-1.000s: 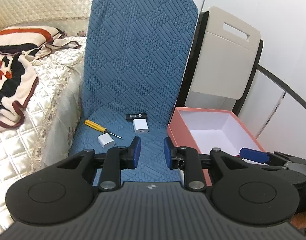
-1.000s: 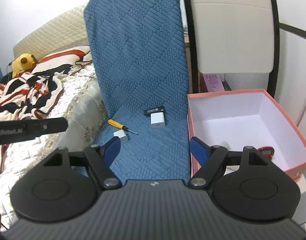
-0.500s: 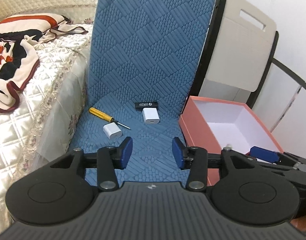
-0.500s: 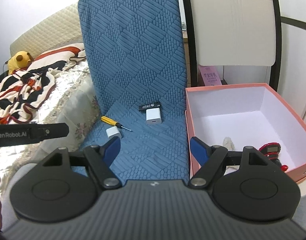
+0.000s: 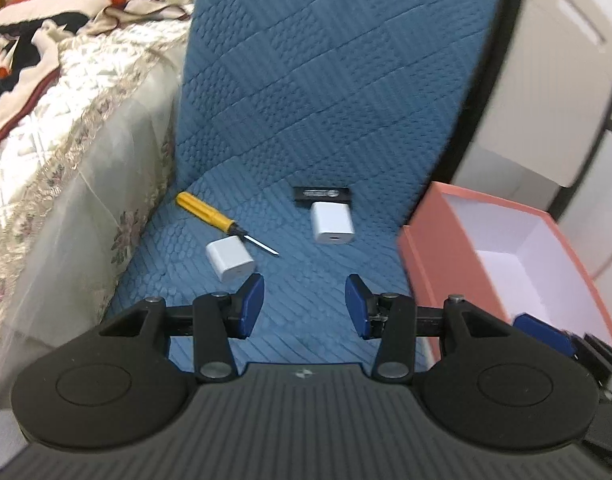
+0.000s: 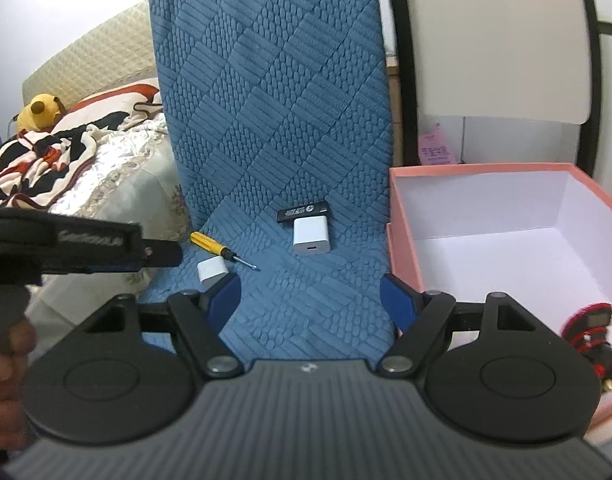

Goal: Organize rigid objects
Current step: 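Move left tool to the white charger by the screwdriver while right tool approaches the other charger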

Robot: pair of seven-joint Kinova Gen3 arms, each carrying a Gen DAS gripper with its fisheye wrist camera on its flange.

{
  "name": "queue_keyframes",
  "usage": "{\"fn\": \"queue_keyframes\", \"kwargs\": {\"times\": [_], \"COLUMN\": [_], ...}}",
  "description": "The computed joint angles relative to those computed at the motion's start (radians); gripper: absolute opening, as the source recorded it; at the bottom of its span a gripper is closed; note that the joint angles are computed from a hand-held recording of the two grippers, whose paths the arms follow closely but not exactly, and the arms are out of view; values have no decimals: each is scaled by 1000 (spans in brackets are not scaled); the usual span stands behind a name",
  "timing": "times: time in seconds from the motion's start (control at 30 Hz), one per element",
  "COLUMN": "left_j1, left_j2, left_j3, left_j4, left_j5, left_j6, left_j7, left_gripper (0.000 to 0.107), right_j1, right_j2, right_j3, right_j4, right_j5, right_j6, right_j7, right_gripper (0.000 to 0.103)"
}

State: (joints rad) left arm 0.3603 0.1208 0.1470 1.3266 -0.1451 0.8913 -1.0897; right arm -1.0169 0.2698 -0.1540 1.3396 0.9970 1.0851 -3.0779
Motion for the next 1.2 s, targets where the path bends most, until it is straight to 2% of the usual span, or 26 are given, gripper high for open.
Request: {"fn": "queue_keyframes", "kwargs": {"times": [0.3, 0.4, 0.67, 0.87, 1.2], "left_j1": [1, 2, -40, -39, -9], "left_j2": [145, 180, 284, 358, 433], "left_j3": [-46, -62, -73, -87, -110], "left_j4": [-82, -96, -182, -278, -398], "left_j5": [-31, -32, 38, 52, 32], "left_j6": [15, 19, 61, 112, 179], "left_j7": [42, 49, 20, 4, -1], "left_gripper": [51, 51, 51, 51, 52], "right_j1": [83, 97, 175, 216, 248], "right_j2": [76, 109, 188, 279, 446], "right_j3": [45, 73, 116, 145, 184], "right_j4": [-78, -119, -215, -347, -605], "right_j5": [-119, -156, -329, -457, -620], "right_j6": [-123, -132, -209, -201, -65], "right_j7": [150, 212, 368, 491, 656], "right_gripper": [78, 78, 78, 78, 78]}}
